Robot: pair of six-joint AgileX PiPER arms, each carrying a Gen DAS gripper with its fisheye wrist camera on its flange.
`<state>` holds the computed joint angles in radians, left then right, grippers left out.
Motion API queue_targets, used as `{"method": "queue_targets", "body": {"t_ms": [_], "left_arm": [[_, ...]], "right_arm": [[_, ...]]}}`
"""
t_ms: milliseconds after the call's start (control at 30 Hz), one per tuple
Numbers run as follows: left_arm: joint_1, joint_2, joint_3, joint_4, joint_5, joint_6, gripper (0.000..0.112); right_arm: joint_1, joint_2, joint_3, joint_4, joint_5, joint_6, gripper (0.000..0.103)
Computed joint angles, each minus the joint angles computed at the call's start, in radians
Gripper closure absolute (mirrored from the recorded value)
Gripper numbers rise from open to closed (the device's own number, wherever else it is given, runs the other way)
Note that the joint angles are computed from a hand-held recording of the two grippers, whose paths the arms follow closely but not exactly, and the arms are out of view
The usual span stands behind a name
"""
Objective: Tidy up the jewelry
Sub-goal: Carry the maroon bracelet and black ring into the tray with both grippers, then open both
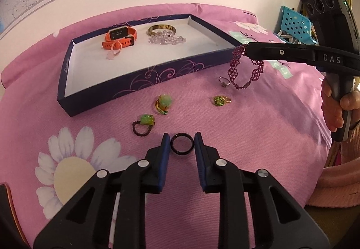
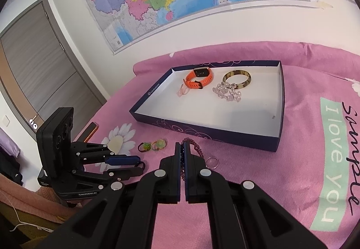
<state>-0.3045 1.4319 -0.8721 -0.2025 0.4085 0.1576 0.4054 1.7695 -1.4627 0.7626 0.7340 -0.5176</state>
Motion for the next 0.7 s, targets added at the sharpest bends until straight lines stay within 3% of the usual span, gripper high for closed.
{"method": "queue_targets", "body": {"t_ms": [700], "left_arm": [[0.043, -0.046, -0.078, 0.030, 0.010, -0.024, 0.090]], "right_arm": [[0.003, 0.018, -0.080, 0.001, 0.004, 0.004, 0.102]]}}
